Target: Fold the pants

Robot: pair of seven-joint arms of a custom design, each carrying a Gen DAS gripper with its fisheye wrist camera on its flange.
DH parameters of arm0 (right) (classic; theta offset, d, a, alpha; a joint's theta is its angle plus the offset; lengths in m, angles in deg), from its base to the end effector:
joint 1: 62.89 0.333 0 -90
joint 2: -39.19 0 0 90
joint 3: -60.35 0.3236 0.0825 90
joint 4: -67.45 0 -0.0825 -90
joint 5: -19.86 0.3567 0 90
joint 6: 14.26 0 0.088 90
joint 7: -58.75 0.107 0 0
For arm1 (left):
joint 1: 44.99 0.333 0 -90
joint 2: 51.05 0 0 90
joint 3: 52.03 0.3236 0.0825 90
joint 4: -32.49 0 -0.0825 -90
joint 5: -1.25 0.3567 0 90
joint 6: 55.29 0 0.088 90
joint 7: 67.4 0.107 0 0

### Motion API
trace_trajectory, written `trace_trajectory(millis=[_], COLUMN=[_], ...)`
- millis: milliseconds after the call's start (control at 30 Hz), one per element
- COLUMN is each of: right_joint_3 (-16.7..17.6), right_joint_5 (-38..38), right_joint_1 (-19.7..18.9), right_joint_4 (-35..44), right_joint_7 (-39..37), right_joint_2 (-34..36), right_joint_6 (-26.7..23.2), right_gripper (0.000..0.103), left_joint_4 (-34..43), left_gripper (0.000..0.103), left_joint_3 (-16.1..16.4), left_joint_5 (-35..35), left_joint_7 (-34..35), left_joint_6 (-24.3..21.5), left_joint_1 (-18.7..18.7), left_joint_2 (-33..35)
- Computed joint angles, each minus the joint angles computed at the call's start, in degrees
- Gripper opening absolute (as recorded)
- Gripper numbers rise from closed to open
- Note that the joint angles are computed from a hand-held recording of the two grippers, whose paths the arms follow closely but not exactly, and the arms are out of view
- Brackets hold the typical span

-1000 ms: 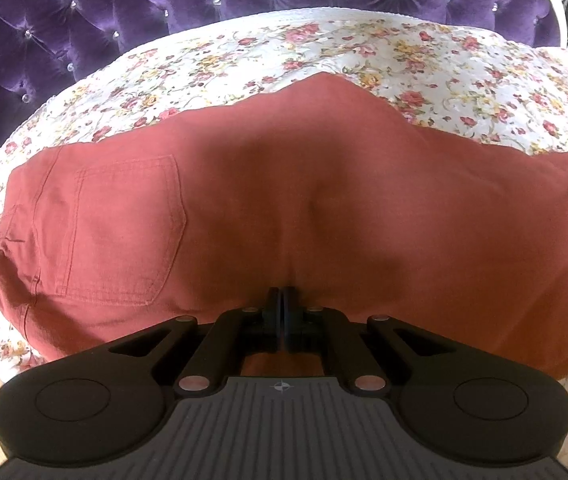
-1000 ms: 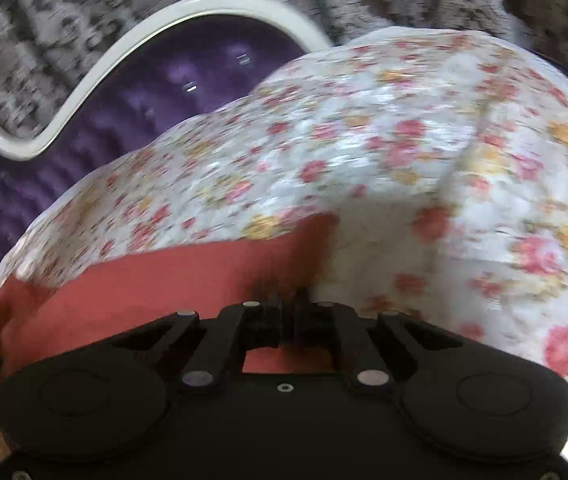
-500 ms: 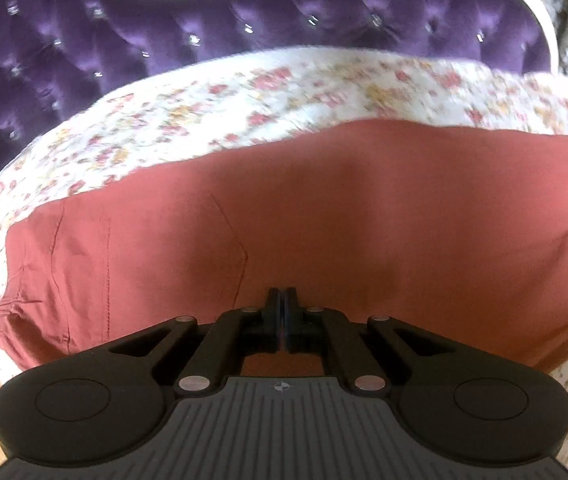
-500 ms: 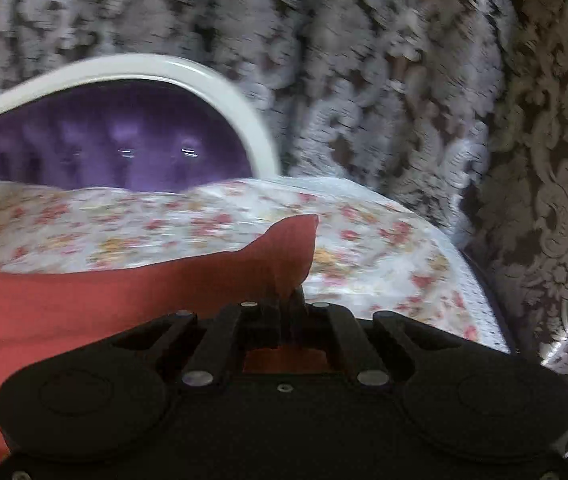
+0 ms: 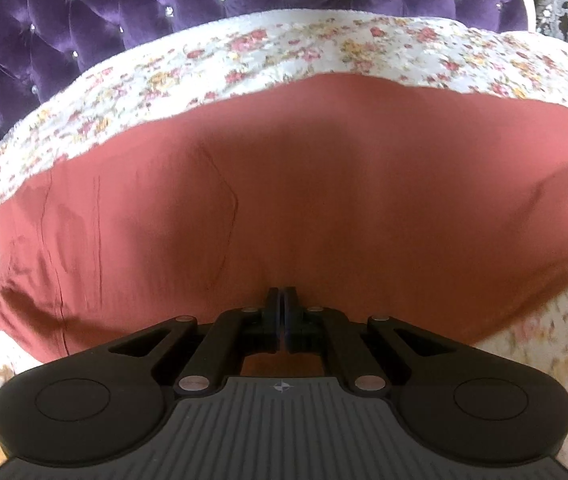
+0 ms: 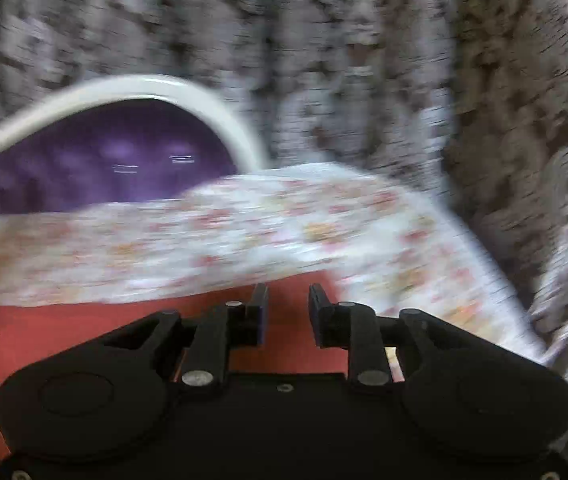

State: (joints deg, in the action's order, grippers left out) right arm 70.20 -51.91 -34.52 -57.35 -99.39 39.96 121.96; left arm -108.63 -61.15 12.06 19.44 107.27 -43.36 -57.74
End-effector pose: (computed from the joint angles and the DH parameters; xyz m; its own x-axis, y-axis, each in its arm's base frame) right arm 0.4270 0.3232 0.4321 -0.3462 -0.9342 -0.0860 -0.5384 0.2729 -0.7973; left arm 0.4787 -0.0738 0.4188 -0.2104 -0.9694 -0.1266 -0.8521 0.2453 -0.4624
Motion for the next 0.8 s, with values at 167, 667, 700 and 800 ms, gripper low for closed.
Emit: trace_trajectory(millis=[167,667,700,800], right_joint_3=[0.0,-2.6,-2.7,-3.2], right_joint_5=[-2.8,6.2,5.9,5.3], right_joint_1=[0.9,12.9,13.8,15.7], right_joint_4=[2.0,16.9,18.4,22.7], right_joint_7=[5.0,-18.9,-21.4,-31.3], right_joint_2=[4.1,18.0,18.9,21.9], right_joint_6=[17.8,17.9,17.3,17.1], right_gripper=[0.039,0.041,0.041,0.041], left_joint_4=[-3.2,-5.1,-5.0,-4.4], left_gripper=[0.003,0.003,0.003,0.003], left_joint_3=[1.0,-0.8,-0.9,-0.5], left_joint_5=[-4.8,-2.6,-2.2,-2.0], left_joint_7=[4.6,-0.4,-0.9,-2.1], left_joint_6=[1.0,3.4,3.5,2.8], left_joint_1=[-0.9,7.4,7.8,8.2], left_joint_2=[-2.5,-6.3,-6.2,-5.8])
